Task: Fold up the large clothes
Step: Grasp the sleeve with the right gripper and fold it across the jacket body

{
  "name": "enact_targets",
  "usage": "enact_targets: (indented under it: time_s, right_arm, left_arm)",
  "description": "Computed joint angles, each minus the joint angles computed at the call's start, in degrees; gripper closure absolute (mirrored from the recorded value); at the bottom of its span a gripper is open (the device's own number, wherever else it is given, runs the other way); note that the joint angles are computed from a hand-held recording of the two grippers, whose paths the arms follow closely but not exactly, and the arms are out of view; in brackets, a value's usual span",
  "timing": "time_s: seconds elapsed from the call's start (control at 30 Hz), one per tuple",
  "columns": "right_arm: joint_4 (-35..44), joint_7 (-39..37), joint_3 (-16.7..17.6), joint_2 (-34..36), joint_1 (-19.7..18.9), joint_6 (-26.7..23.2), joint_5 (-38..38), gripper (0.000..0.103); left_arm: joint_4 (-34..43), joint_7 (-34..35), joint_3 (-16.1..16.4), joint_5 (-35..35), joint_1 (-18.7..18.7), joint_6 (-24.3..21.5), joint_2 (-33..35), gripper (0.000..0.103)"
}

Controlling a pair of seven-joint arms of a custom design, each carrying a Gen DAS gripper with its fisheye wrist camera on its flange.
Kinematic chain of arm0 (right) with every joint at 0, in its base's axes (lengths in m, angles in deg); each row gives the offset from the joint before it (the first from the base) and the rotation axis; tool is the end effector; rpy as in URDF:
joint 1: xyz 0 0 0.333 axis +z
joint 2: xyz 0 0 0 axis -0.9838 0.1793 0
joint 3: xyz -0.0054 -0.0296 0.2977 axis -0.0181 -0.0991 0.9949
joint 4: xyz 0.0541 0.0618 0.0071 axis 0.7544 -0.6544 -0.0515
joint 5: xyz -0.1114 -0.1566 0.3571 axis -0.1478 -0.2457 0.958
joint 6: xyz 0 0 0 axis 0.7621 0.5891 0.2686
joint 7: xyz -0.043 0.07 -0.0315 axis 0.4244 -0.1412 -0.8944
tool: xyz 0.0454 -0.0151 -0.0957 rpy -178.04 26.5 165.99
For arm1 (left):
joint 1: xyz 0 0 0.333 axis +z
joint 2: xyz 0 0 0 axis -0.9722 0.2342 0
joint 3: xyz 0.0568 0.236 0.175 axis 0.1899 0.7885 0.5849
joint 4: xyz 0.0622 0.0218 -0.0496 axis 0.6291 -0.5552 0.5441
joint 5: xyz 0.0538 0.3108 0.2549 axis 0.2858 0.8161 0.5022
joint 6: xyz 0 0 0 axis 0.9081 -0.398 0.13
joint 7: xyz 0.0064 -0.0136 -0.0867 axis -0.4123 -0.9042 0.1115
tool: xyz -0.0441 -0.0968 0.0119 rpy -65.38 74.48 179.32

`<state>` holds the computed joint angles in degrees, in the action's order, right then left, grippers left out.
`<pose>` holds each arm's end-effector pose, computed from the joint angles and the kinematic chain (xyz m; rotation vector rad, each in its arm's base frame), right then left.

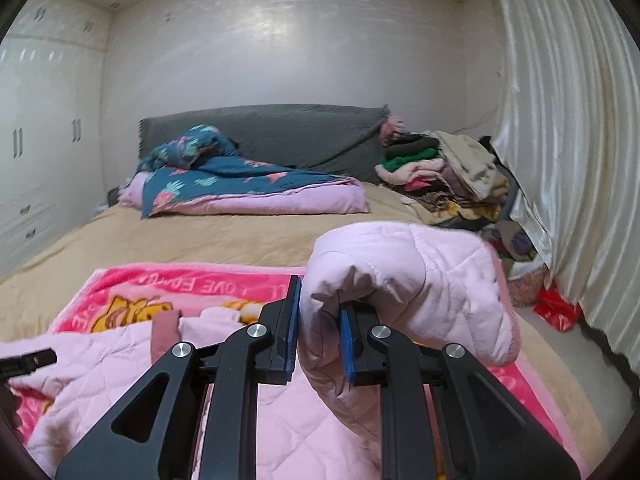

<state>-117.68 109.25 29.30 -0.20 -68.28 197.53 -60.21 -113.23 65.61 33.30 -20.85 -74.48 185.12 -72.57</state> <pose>0.5819 0.0781 0.6905 -1.6004 1.2400 -0.8860 0.5234 -0.0761 0.6253 -2.2395 1.2283 -0.9364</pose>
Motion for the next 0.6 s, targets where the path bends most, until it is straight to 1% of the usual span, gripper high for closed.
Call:
enact_targets:
  time_s: [0.1, 0.2, 0.3, 0.33, 0.53, 0.6]
  right_arm:
    - [-0.27, -1.93, 0.7, 0.42, 1.27, 0.08, 0.84, 0.086]
    - [-0.38, -5.13, 1.31, 1.27, 2.8, 0.25, 2.62, 0.086]
    - [-0.16, -9.43, 1.62, 2.04, 4.16, -1.3, 6.95, 0.086]
    - [-0.11, -9.82, 1.96, 2.37, 4.27, -1.45, 7.19, 0.086]
    - [-1.45, -10.75, 4.09, 4.13, 4.99, -1.48, 5.53, 0.086]
    - [-1.51, -10.6, 4.68, 4.85, 5.22, -2.98, 4.15, 0.086]
  left_arm:
    - [-1.15, -2.57, -0.19, 0.3, 0.69, 1.33, -0.22, 0.008]
    - [-2.5, -2.99, 0.42, -1.3, 0.31, 3.78, -0.28, 0.008]
    - [-3.96, -2.16, 0.84, -2.51, -0.02, 6.84, -0.12, 0.008]
    - [-4.34, -1.79, 0.99, -3.0, -0.15, 7.64, -0.05, 0.008]
    - [-6.02, 1.86, 2.46, -7.87, -1.39, 11.04, 0.53, 0.008]
    - [-6.76, 4.06, 3.74, -11.4, -2.66, 12.54, 0.81, 0.008]
